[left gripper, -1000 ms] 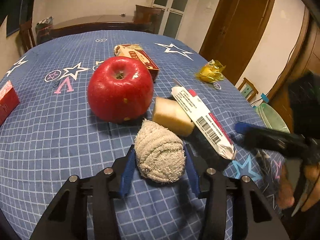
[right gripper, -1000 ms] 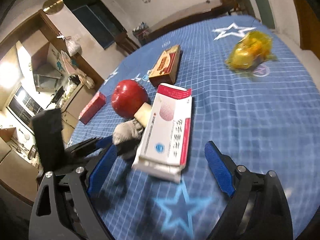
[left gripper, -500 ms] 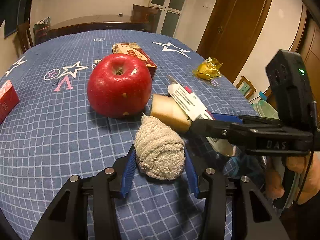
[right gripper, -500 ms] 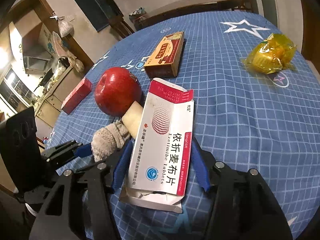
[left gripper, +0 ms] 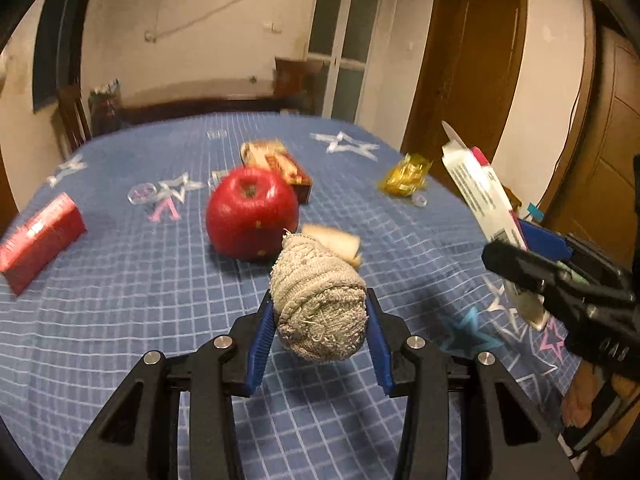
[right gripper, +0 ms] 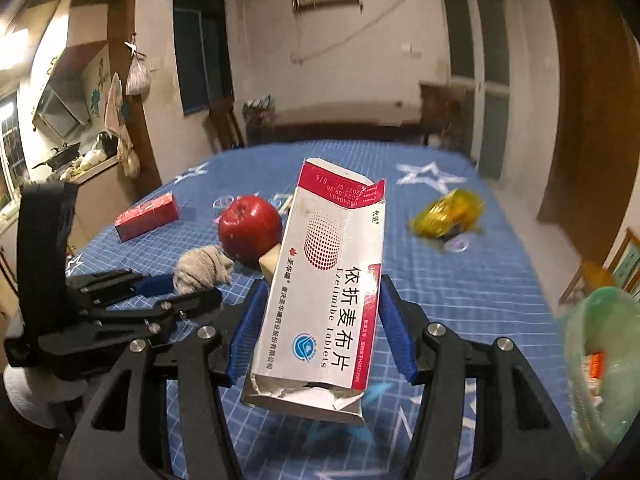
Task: Collect trash
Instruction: 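Grasp the white yarn ball with the left gripper while the right grasps the white-red medicine box, then carry the yarn ball and medicine box over the green bin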
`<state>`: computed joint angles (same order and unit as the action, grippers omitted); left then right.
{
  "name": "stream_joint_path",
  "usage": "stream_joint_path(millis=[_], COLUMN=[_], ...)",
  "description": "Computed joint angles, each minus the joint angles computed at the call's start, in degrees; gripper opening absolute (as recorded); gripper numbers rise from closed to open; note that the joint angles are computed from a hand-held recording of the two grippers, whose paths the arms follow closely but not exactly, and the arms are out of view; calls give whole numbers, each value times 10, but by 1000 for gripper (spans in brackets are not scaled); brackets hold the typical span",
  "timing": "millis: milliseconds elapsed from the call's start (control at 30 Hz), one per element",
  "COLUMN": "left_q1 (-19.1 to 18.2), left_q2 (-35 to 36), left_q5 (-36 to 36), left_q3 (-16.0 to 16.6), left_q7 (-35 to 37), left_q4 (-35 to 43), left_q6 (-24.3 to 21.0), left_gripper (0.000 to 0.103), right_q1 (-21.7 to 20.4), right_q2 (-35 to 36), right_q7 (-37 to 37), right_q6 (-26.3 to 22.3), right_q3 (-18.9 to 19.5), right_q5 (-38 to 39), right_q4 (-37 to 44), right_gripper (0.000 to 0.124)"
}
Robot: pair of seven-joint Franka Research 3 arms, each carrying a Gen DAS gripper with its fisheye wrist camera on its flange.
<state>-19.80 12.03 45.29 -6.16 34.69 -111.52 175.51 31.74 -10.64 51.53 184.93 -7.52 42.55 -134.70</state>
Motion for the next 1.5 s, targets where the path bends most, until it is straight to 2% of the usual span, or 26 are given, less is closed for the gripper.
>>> stream_joint_path(millis=[67,167,233,367,567,633,767,1033,1300,1500], left_q1=[-37,-50,-45,-32,-10,-10,-23,-71,-108,-127], left_q2=[-23,-48,-61,-83,-69,-60,-37,28,126,230], left_q5=[98,215,253,307,327,327,311,247,116,2], left_q3=[42,50,39,8,-44,-54,-62,-55,-71,-115], left_q7=[-94,-203,-238,-278,-288,-284,-256,-169,-2,152], left_q4=[-7,-9,-12,-16,14,28,61,146,266,403], left_q6=[7,1,-2,-9,-19,-20,-24,-31,-41,-79], left_gripper=[44,44,44,44,44,44,44,44,44,44], right_q1=[-13,-24,-47,-81,-144,-188,-239,-314,-395,-431], right_q2=[-7,-24,-34,-54,-83,-92,-112,-149,-174,-176], right_q7=[10,29,38,56,82,87,106,147,186,215], right_q6=[28,63,82,109,116,113,105,87,49,22], right_q3=[20,36,61,86,126,169,198,214,211,189], right_q5=[-12,-33,-41,-60,-81,-73,-85,-127,-179,-222], right_q4=[-15,-40,-55,-76,-99,-102,-113,-133,-140,-138], right_gripper=[54,54,54,54,54,54,54,55,55,55])
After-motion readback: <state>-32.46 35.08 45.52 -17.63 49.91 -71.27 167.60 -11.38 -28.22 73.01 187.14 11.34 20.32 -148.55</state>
